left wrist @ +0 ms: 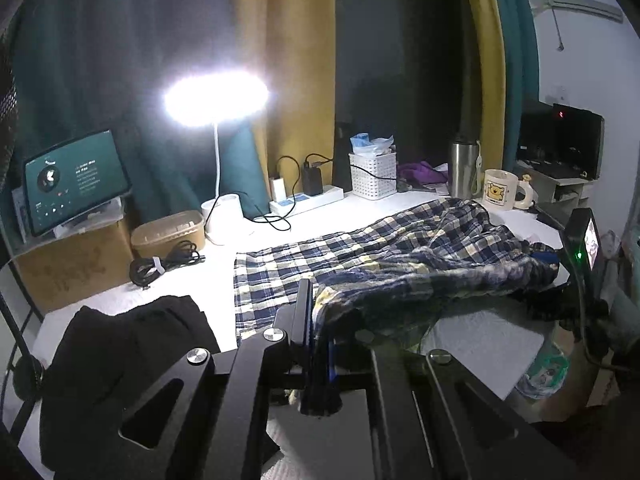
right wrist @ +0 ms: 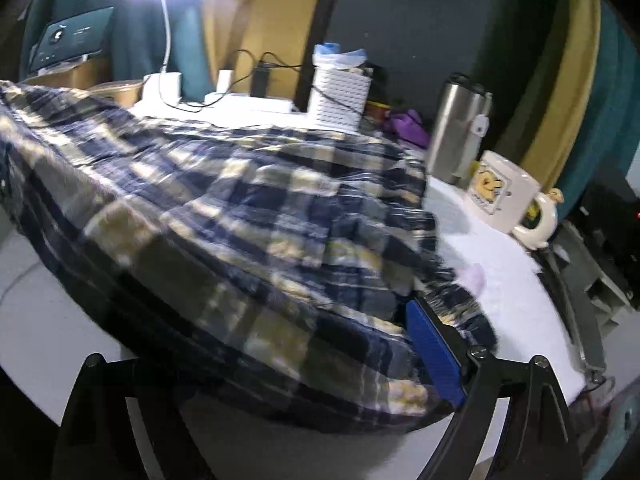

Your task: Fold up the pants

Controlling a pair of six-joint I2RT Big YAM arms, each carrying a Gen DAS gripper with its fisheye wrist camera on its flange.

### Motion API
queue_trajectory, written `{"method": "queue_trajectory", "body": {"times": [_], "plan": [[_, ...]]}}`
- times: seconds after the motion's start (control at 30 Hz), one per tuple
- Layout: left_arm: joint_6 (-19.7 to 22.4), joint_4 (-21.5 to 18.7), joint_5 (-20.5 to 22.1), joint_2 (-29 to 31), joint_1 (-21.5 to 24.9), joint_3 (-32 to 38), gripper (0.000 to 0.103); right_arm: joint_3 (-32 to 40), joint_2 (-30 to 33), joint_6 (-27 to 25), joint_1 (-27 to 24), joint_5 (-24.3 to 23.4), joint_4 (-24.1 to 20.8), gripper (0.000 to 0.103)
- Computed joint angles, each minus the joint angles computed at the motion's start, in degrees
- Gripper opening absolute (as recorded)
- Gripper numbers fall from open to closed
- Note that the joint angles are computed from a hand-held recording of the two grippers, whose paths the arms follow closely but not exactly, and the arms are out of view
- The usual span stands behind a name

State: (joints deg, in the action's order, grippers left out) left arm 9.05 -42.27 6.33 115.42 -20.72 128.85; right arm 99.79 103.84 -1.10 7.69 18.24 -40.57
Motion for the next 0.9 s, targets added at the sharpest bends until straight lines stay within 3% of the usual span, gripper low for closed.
{"method": "queue_trajectory", "body": {"times": [0.07,0.23,0.3,0.43,0.5,0.57,0.9], "plan": [[0.83,0.25,-0.93,0.06,-0.27,-0.1,0.005,-0.22,-0.34,0.89,-0.64,-0.27,-0.62,0.058],[1.19,-0.85,-1.46,0.75,-0.54,0.62,0.005,-2.18,-1.93,1.55,-1.63,-0.03,-0.45,0.052],[1.59,-1.35,-1.48,1.03,-0.58,1.06,0.005,-2.7,-2.59,2.27,-1.97,-0.18,-0.86,0.044],[2.11,-1.56,-1.61,0.84,-0.75,0.99,0.004,-3.39,-4.26,5.47,-2.99,-2.83,-0.84,0.038],[2.39,-1.48,-1.52,0.58,-0.91,0.84,0.004,-3.93,-5.31,5.75,-3.15,-2.26,-0.06,0.024],[3.29,-0.85,-1.27,-0.14,-1.15,0.1,0.003,-4.22,-6.15,5.89,-3.3,-2.52,0.42,0.017],[4.16,2.09,-1.17,-3.56,-1.91,-1.93,0.003,-3.68,-9.84,5.51,-3.19,-1.32,1.54,0.013]]}}
